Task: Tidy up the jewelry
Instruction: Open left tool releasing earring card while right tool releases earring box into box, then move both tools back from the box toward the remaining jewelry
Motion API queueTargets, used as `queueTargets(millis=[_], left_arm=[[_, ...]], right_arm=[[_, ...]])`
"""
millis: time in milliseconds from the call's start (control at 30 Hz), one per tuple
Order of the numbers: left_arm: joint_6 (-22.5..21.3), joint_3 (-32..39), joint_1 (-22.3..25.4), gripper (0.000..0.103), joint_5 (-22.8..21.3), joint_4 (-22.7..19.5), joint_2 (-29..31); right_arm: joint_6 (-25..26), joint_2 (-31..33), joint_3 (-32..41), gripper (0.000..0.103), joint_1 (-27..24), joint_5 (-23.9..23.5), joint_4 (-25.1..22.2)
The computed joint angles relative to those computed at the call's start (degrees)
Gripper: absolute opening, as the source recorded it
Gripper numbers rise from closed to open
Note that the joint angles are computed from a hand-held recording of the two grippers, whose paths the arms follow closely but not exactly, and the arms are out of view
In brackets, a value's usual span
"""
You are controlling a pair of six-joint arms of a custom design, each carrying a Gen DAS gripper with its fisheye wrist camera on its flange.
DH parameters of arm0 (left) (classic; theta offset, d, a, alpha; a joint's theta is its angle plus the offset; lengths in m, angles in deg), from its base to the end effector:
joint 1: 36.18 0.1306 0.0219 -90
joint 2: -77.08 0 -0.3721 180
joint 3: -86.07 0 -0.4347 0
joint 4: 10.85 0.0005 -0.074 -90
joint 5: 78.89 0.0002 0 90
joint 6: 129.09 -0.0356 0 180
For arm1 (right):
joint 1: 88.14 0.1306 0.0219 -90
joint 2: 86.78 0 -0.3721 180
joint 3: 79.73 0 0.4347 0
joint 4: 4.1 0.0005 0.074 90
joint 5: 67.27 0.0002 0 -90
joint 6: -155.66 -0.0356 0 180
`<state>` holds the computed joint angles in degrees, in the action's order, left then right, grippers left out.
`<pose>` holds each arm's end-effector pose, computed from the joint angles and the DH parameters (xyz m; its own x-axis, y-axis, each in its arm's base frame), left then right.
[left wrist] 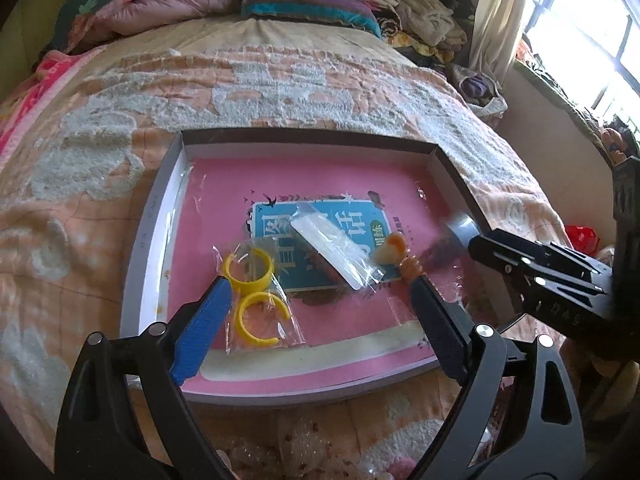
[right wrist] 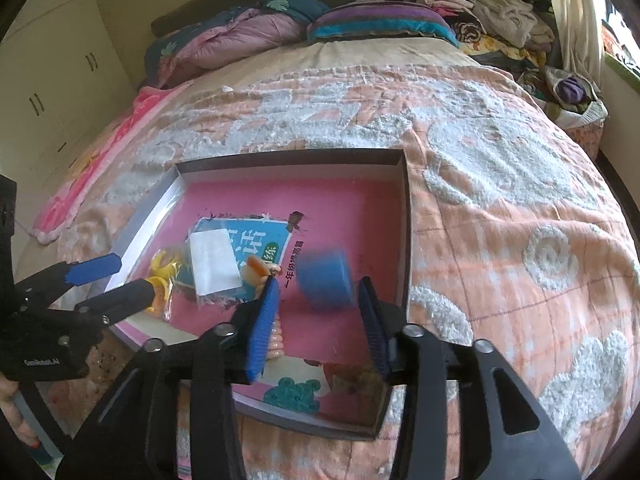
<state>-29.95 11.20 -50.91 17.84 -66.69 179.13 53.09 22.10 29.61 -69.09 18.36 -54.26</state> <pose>0.5788 -0.1570 0.4307 -0.8112 0.0501 -0.5827 0.1947 0.9626 -0.1882 0.6115 0.2135 0.4025 -0.7846 -0.0413 -0.6186 -0.2062 0.9584 0.1975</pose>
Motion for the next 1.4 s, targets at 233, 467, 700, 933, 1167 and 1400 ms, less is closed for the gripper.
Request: queueTargets(millis=[233, 467, 700, 933, 1167, 1400], left_arm=[[0.0, -0.4, -0.6, 0.085, 0.0, 0.9, -1.3], [-0.3, -1.4, -1.7, 0.091, -0.8, 1.5, -3.1], [-0.1, -2.6, -2.1, 0.093, -2.1, 1.9, -5.6], [1.2, -5.7, -1.9, 0.093, -2.1, 3.1, -10.0], [2.7, -9.8, -2.4, 0.093, -2.4, 4.7, -15.0], [3.6, -14.0, -3.3, 0.093, -3.1, 5.8, -20.3]], right_arm=[[-0.5, -5.1, -4.2, 0.058, 0.1, 0.4, 2.7], [-2.2, -11.3, -9.0, 0.077, -0.3, 0.6, 5.4], [-2.4, -17.1, -13.0, 0.087, 0.0, 2.6, 7.6], [-2.6, -21.5, -16.2, 0.088, 0.5, 3.1, 8.8], [-2.2, -25.1, -18.4, 0.088, 1.0, 3.1, 8.8], [-1.3, -28.4, -20.8, 0.088, 2.0, 3.9, 7.9]])
